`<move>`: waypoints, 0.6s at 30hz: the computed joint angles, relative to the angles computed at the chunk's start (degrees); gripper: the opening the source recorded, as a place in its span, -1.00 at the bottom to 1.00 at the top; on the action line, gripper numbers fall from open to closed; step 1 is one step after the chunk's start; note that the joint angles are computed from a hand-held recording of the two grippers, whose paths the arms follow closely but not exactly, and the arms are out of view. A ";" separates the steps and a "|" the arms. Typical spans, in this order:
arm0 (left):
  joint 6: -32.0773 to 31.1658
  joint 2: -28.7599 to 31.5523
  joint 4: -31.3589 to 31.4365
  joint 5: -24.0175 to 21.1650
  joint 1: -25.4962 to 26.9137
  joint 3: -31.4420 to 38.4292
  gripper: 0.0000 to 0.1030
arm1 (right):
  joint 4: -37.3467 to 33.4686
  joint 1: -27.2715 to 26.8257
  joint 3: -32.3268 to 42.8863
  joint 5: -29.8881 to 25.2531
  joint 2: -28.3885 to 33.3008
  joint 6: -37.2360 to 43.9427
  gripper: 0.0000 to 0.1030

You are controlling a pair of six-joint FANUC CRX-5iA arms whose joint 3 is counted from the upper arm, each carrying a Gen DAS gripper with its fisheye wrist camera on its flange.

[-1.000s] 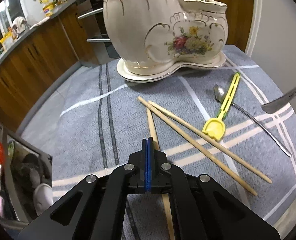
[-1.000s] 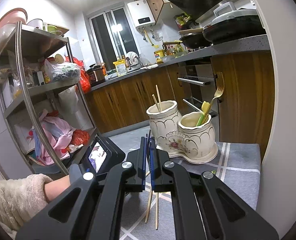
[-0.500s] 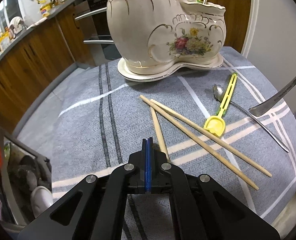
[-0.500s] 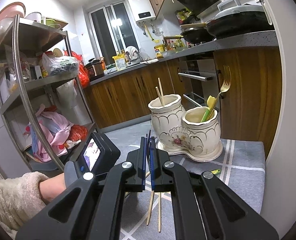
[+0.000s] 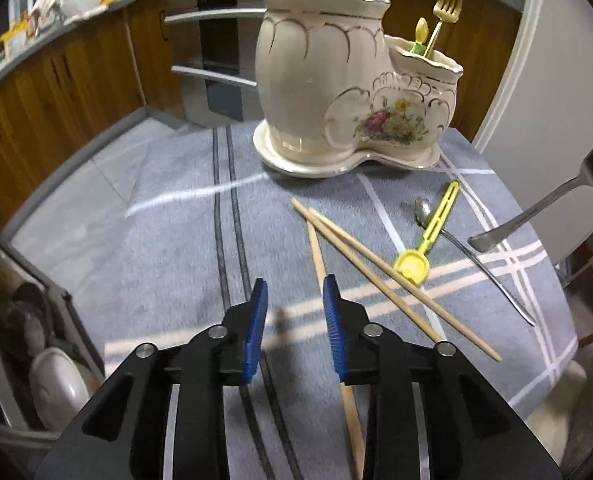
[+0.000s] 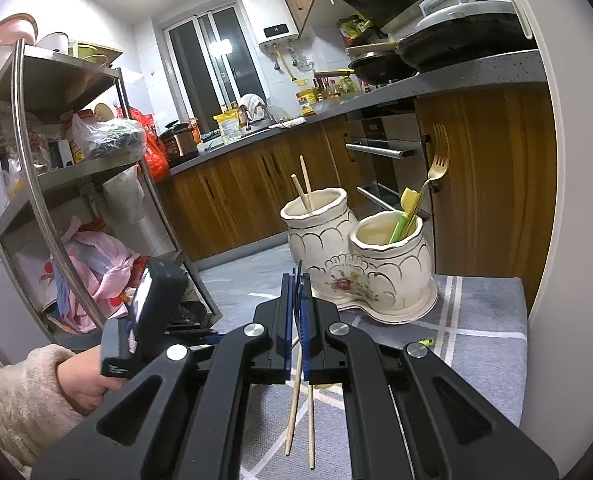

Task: Organize utensils
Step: 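Close the left gripper on one wooden chopstick, then lift the chopstick over the tall pot with left while right carries the fork to the short pot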

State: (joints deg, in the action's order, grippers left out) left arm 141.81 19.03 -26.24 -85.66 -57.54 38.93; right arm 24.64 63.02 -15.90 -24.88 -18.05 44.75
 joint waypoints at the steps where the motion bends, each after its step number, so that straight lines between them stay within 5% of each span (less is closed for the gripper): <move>1: 0.39 -0.19 0.73 0.36 0.07 -0.45 -0.39 | -0.41 0.00 0.19 -0.07 0.14 0.41 -0.94; 6: -1.32 0.78 2.50 2.50 -0.65 -0.34 -0.25 | -1.13 0.19 0.56 -0.40 0.43 1.53 -0.94; 11: -5.34 5.68 -0.74 -3.50 -2.27 5.57 -0.28 | 1.23 0.43 -0.31 -0.13 0.11 -0.36 -0.94; 14: -6.60 6.47 -2.64 -5.00 -2.76 6.78 -0.85 | 3.29 0.13 -1.59 1.32 -0.54 -2.40 -0.94; 18: -5.88 5.42 -3.95 -4.90 -2.59 5.42 -0.87 | 4.89 -0.34 -2.51 2.71 -1.08 -4.20 -0.94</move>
State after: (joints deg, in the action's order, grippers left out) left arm 135.93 24.45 -30.19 -90.56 -60.13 44.35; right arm 29.53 62.69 -18.41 -22.17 -19.13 40.56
